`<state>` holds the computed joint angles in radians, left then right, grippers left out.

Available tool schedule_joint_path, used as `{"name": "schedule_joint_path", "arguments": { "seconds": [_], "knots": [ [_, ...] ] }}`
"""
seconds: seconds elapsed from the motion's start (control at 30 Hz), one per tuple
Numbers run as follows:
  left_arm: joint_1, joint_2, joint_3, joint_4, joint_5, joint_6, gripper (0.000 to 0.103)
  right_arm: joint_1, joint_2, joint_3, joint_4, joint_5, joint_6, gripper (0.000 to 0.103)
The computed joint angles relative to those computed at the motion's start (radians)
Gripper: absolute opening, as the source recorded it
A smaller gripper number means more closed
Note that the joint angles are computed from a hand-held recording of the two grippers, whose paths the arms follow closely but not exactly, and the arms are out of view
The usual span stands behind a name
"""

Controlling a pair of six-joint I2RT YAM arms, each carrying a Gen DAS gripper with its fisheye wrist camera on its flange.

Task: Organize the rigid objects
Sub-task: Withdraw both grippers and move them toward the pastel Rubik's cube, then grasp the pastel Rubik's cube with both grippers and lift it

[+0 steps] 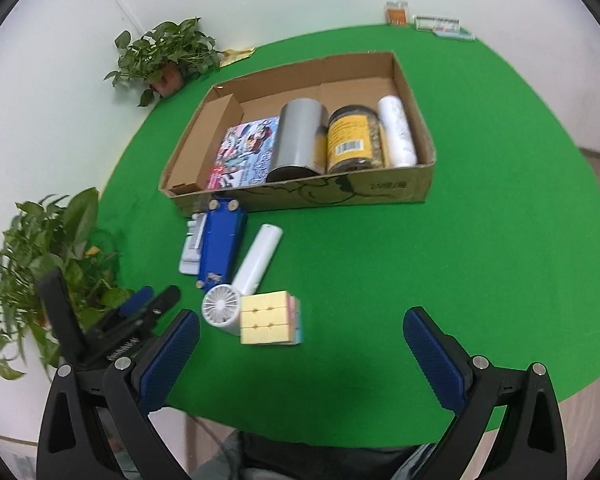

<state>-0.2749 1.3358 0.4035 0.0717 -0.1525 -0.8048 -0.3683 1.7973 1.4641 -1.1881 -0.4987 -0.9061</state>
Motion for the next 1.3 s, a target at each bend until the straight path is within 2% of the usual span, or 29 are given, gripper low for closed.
{"name": "schedule_joint_path", "arguments": {
  "seconds": [0.1, 0.17, 0.27, 0.33, 0.4, 0.43, 0.63, 0.9, 0.93, 1.0, 1.03, 1.1, 1.13, 1.17, 1.3],
  "knots": [
    [-0.015, -0.003, -0.004, 0.005, -0.002, 0.006, 0.083, 0.004, 0.052, 0.060, -0.097, -0.039, -0.014, 0.103],
    [-0.017, -0.004, -0.011, 0.015, 0.000, 0.008, 0.083, 0.009, 0.043, 0.030, -0.056, -0.049, -0.013, 0.103],
    [0.009, 0.010, -0.030, 0.057, 0.044, 0.005, 0.083, 0.010, 0.004, -0.093, 0.128, -0.029, 0.023, 0.103],
    [0.018, 0.017, -0.043, 0.091, 0.075, 0.010, 0.083, 0.012, -0.018, -0.198, 0.276, -0.013, 0.014, 0.103],
    [0.016, 0.035, -0.046, 0.123, 0.101, 0.027, 0.083, 0.010, -0.049, -0.347, 0.477, -0.017, -0.024, 0.103],
    [0.015, 0.046, -0.045, 0.135, 0.112, 0.031, 0.083, 0.010, -0.043, -0.387, 0.524, -0.019, -0.049, 0.103],
    [-0.008, 0.108, -0.063, 0.236, 0.166, -0.009, 0.083, 0.045, 0.049, -0.551, 0.691, -0.026, -0.207, 0.102],
    [-0.046, 0.135, -0.122, 0.330, 0.184, -0.078, 0.082, 0.099, 0.032, -0.750, 0.941, -0.065, -0.196, 0.102],
    [-0.046, 0.131, -0.127, 0.333, 0.183, -0.081, 0.082, 0.095, 0.037, -0.752, 0.944, -0.076, -0.199, 0.102],
    [-0.051, 0.122, -0.140, 0.345, 0.179, -0.086, 0.082, 0.096, 0.045, -0.757, 0.954, -0.088, -0.200, 0.093],
    [-0.055, 0.118, -0.145, 0.350, 0.175, -0.090, 0.082, 0.100, 0.046, -0.755, 0.959, -0.082, -0.197, 0.085],
    [-0.064, 0.117, -0.149, 0.358, 0.176, -0.091, 0.082, 0.102, 0.069, -0.730, 0.925, -0.075, -0.207, 0.074],
    [-0.070, 0.124, -0.149, 0.367, 0.183, -0.089, 0.082, 0.090, 0.085, -0.705, 0.880, -0.088, -0.227, 0.063],
    [-0.081, 0.128, -0.151, 0.376, 0.189, -0.093, 0.082, 0.078, 0.093, -0.690, 0.846, -0.094, -0.250, 0.059],
    [-0.114, 0.198, -0.153, 0.472, 0.236, -0.119, 0.082, -0.006, 0.103, -0.668, 0.770, -0.104, -0.394, 0.058]
  ]
}}
